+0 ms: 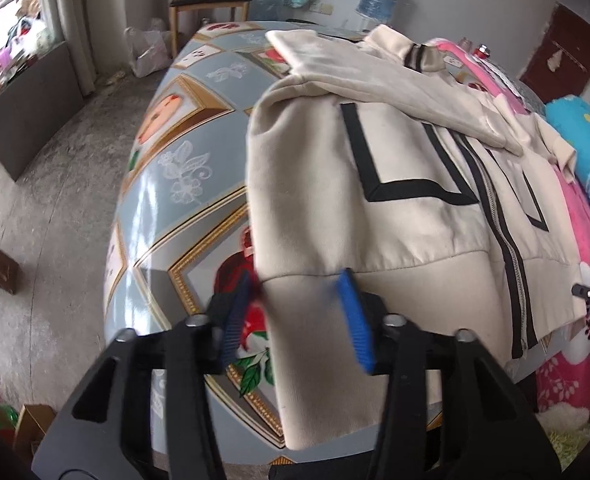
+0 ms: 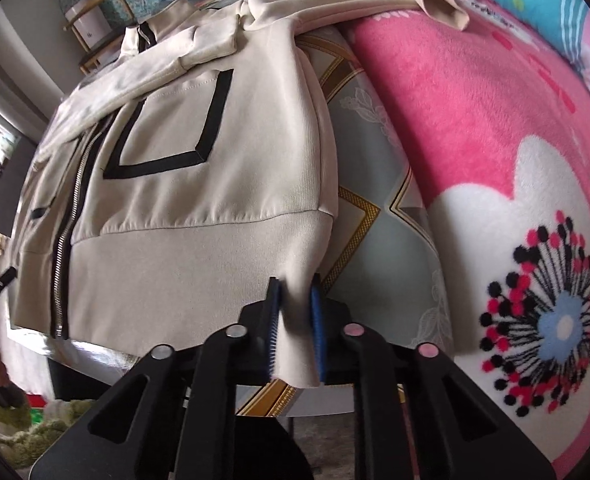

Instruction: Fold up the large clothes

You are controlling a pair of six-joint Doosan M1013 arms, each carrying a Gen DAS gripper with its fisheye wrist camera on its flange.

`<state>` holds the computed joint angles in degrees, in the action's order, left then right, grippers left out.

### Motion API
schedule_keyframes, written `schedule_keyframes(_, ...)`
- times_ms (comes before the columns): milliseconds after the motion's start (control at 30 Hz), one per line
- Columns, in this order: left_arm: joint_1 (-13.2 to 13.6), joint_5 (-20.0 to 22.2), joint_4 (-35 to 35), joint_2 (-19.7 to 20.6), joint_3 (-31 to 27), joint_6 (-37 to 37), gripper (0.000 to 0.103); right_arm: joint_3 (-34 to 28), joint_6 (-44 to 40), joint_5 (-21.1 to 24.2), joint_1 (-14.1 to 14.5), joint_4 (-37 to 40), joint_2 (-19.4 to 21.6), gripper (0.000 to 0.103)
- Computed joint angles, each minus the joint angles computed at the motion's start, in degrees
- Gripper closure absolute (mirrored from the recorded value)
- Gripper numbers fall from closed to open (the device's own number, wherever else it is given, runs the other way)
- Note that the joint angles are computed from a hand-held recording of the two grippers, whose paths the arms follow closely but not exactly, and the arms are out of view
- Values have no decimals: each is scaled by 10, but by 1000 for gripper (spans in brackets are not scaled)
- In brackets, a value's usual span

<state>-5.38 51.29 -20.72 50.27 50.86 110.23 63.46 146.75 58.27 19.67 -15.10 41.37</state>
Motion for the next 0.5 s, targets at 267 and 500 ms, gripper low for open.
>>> schedule_keyframes(267,-8,-5,46,-14,10,53,94,-52,-94,82,5,-18,20,98)
schedule_keyframes(500,5,40,-37,-34,26,129,96,-55,-151,111,1,-23,10,98)
